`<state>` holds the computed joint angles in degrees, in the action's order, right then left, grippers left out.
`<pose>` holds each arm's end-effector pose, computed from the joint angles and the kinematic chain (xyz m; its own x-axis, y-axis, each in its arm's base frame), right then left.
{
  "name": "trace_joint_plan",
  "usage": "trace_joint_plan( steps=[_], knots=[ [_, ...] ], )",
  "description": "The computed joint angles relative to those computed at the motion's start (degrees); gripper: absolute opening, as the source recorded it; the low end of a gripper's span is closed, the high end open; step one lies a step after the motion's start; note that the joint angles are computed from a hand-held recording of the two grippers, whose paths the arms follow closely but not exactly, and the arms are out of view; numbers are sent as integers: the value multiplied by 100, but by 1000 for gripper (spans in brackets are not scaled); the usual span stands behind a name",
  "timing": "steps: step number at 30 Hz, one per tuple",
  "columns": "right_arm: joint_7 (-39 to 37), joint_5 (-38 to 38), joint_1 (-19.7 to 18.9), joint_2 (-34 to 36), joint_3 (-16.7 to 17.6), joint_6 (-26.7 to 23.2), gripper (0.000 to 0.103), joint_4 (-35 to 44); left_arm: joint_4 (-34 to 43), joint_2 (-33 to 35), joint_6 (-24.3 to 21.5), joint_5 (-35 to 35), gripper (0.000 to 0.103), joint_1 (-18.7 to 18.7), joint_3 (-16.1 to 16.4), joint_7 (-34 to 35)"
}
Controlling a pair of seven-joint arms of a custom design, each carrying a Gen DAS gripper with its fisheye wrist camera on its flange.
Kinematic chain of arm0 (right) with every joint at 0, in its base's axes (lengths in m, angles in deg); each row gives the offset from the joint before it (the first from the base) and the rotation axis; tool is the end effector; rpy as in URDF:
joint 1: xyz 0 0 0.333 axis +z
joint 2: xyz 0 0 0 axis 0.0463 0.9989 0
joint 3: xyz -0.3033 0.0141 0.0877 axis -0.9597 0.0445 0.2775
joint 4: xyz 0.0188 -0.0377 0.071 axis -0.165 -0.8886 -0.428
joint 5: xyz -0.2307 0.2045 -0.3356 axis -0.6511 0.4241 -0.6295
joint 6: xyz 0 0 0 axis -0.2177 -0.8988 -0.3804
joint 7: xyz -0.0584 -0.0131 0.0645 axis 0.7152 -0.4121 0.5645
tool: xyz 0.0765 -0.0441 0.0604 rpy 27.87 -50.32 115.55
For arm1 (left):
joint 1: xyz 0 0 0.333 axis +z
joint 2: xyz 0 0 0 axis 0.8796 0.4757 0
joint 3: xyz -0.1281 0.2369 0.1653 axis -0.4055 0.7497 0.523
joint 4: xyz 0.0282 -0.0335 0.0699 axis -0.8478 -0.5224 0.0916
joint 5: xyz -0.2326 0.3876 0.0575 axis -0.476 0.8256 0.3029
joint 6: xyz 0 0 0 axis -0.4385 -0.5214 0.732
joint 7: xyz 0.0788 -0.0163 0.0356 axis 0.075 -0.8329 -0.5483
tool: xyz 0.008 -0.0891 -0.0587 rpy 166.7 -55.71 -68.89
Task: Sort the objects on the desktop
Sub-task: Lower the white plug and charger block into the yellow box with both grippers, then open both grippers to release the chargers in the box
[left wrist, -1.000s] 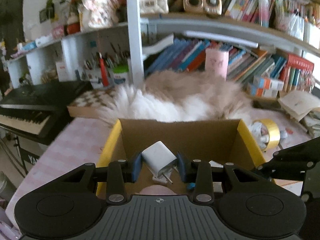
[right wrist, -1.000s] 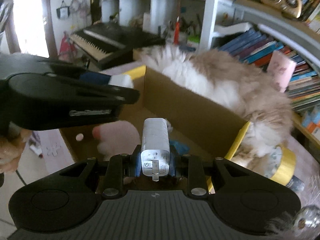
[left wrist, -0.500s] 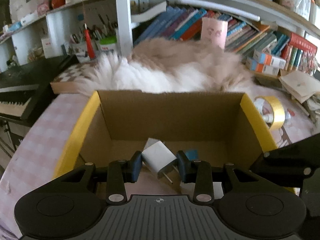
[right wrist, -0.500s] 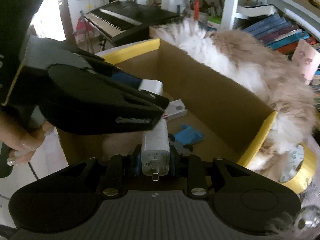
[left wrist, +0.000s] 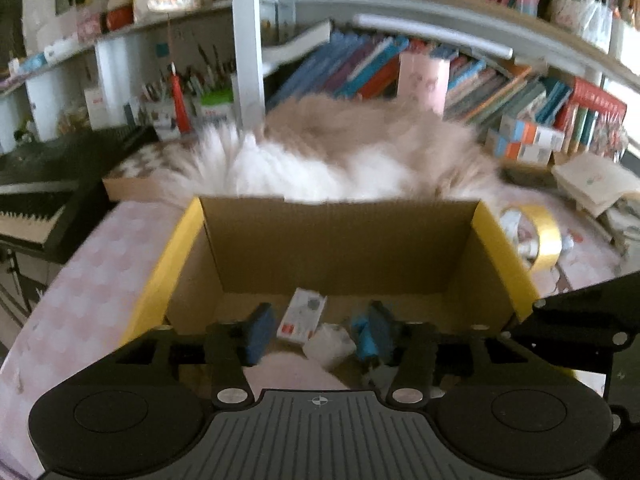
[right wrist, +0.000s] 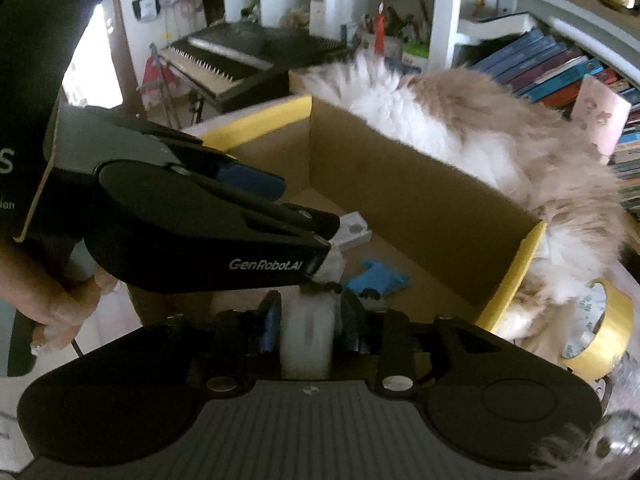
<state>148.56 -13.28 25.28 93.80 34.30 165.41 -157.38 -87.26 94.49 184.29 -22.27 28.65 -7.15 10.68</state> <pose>0.6602 0.3824 0.4735 0.4524 -0.8915 -0.0243 -0.6362 -0.3035 -0.7093 0.6911 -0.4780 0.4604 -0.3930 -0.9195 -0.0020 -0.5931 0.2552 -0.7636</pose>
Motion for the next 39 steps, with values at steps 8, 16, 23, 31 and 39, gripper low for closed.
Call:
trace_joint_plan(
  steps=[8, 16, 23, 31, 39],
  knots=[
    [2088, -1624, 617, -563, -803, 666, 40, -656, -760, -586, 829, 890, 76, -431, 639, -1177],
    [4894, -4050, 930, -1164, -1201, 561, 39, -1151, -1598, -1266, 1338, 1757, 78, -570, 843, -2037],
    [6898, -5818, 820, -1674, -898, -82, 39, -1524, -2320, -1891, 1582, 3001, 81, -645, 1010, -3180],
    [7615, -6172, 554, -2171, -112, -1024, 40, -2030, -3143, -2580, 1631, 4020, 81, -392, 792, -4124],
    [7953, -5889, 561, -2467, 468, -1620, 40, -2457, -4146, -3367, 1640, 4304, 81, 130, 268, -4271]
  ],
)
